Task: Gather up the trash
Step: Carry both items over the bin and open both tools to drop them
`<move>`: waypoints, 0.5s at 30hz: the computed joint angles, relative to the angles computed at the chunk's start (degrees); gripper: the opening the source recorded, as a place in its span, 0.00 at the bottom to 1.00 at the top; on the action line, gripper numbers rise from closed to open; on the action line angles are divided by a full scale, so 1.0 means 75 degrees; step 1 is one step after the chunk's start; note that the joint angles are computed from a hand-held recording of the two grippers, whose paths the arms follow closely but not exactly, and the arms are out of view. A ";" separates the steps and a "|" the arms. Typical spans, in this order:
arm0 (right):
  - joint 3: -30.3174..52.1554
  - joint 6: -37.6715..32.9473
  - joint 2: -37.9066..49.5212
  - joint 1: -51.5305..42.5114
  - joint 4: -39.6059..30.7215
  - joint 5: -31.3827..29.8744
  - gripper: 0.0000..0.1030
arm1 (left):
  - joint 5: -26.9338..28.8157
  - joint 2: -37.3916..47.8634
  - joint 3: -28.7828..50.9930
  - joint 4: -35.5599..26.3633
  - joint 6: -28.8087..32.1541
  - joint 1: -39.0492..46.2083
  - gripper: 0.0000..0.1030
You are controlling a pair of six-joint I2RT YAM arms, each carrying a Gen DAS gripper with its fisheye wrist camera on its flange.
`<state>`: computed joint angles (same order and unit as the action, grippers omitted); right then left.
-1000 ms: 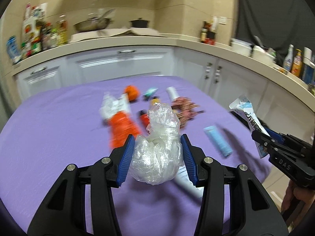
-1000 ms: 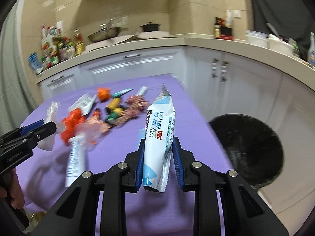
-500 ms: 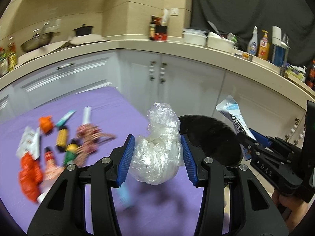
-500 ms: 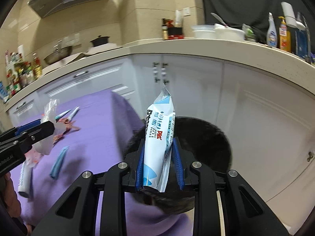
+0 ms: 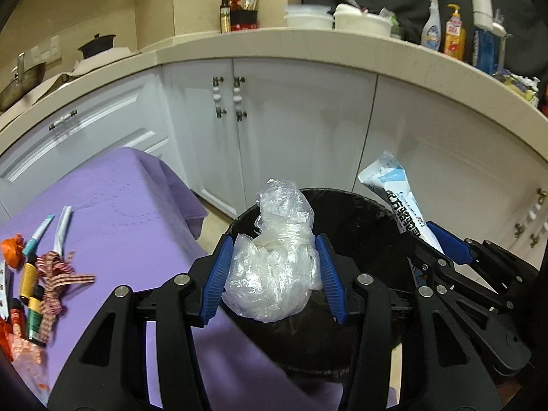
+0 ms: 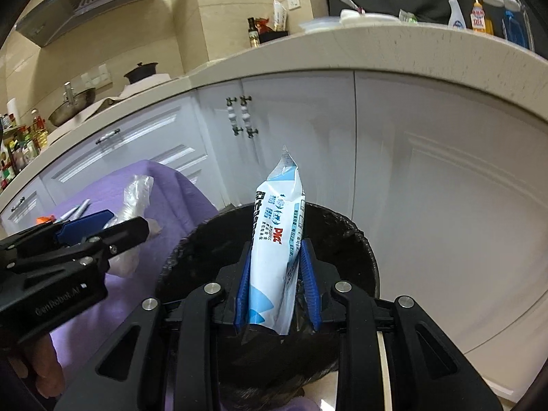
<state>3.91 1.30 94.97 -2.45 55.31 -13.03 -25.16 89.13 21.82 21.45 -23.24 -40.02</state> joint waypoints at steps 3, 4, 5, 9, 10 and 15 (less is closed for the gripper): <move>0.0255 0.0018 0.0748 -0.0010 0.0410 0.0079 0.48 | 0.0036 0.0440 0.0241 0.0057 0.0003 0.0125 0.59; 0.0295 0.0017 0.0902 -0.0016 0.0513 0.0097 0.51 | 0.0072 0.0525 0.0280 0.0064 0.0000 0.0176 0.61; 0.0303 -0.0001 0.1003 -0.0036 0.0584 0.0089 0.51 | 0.0084 0.0537 0.0282 0.0068 -0.0020 0.0212 0.64; 0.0262 0.0021 0.0913 -0.0100 0.0525 0.0039 0.51 | -0.0005 0.0361 0.0213 0.0020 0.0002 0.0253 0.65; 0.0237 0.0020 0.0850 -0.0106 0.0501 0.0038 0.51 | -0.0071 0.0266 0.0167 -0.0016 0.0002 0.0236 0.65; 0.0043 0.0087 0.0132 0.0021 0.0067 0.0091 0.51 | -0.0260 -0.0661 -0.0245 -0.0478 -0.0213 0.0110 0.65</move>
<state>4.23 1.96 95.96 -2.29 55.81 -12.34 -27.11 84.17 19.98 17.86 -24.84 -39.19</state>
